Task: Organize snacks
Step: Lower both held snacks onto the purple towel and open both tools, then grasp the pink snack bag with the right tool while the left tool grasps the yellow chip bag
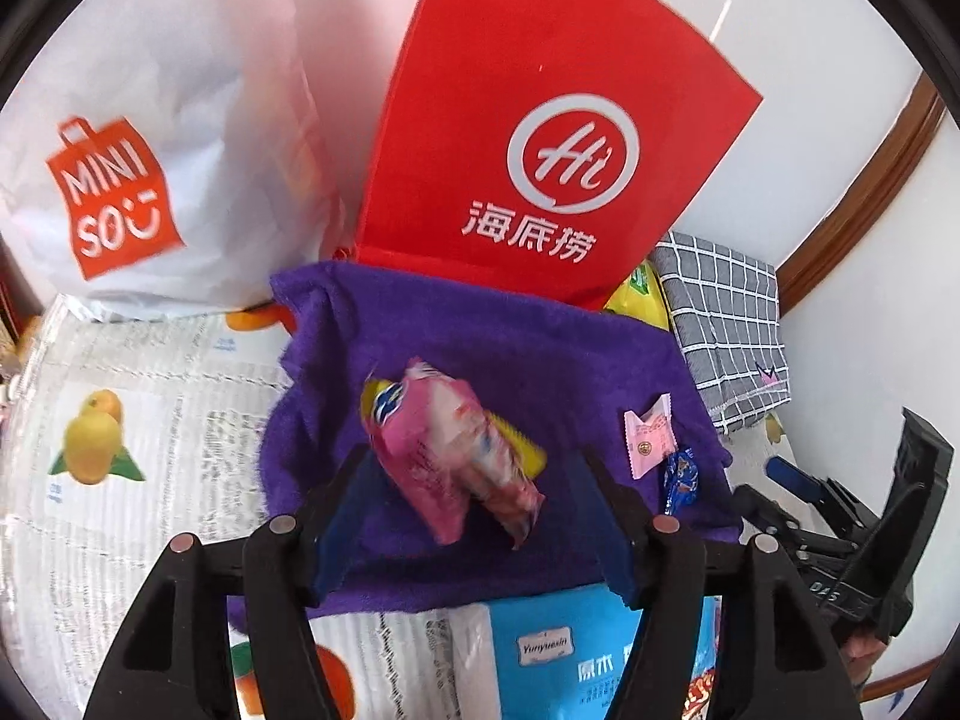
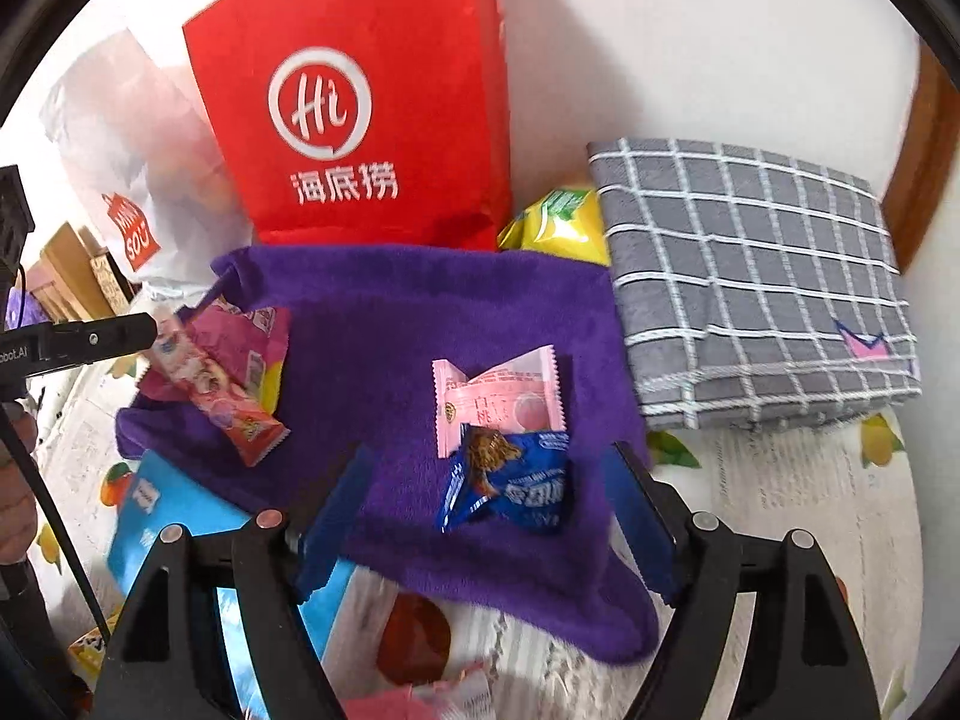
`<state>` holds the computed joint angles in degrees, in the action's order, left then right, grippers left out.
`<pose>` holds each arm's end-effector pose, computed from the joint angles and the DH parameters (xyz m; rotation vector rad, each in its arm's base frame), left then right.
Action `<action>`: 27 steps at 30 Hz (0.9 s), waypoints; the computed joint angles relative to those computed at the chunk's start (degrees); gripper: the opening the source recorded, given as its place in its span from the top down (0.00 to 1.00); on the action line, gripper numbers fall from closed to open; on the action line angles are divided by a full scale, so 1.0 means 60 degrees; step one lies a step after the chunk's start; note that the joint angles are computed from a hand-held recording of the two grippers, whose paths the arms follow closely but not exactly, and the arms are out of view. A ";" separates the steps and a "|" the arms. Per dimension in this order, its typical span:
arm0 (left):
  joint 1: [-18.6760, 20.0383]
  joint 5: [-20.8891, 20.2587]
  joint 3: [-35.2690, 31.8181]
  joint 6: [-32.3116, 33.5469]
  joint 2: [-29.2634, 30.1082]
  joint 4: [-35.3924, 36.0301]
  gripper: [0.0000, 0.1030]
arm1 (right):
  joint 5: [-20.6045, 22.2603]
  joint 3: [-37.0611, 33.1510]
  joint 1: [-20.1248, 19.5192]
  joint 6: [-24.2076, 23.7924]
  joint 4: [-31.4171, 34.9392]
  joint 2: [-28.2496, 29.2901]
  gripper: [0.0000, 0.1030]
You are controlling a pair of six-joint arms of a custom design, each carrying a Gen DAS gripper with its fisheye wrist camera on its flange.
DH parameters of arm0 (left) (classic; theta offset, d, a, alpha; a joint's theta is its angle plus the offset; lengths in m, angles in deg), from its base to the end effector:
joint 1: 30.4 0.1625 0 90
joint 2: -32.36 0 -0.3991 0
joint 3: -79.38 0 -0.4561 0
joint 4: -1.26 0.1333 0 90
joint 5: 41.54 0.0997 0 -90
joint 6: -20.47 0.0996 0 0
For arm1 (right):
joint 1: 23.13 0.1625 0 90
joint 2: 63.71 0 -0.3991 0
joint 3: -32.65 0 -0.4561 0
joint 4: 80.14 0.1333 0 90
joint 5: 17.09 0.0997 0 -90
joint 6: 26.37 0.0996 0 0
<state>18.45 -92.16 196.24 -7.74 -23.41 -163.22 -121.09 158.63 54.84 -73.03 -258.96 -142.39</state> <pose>-0.2204 -0.5508 0.0414 0.1842 2.5920 -0.7793 -0.0029 -0.5376 0.2124 0.6327 -2.4203 0.6753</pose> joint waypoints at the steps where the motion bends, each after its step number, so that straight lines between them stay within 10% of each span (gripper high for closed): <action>1: -0.0044 0.0028 0.0049 -0.0046 -0.0073 0.0049 0.37 | 0.0061 0.0185 -0.0051 0.0080 -0.0100 -0.0243 0.24; 17: -0.0941 0.0203 0.1853 -0.1308 -0.1705 0.0315 0.35 | 0.0754 0.2199 -0.1178 -0.0171 0.1329 -0.2918 0.30; 27: -0.1424 0.0272 0.3104 -0.2499 -0.2770 0.0901 0.35 | -0.0238 0.2150 -0.1287 -0.0057 0.0953 -0.1804 0.47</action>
<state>9.90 -90.53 214.86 -22.73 -40.03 -157.82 -122.52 171.53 47.11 -73.37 -253.24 -153.22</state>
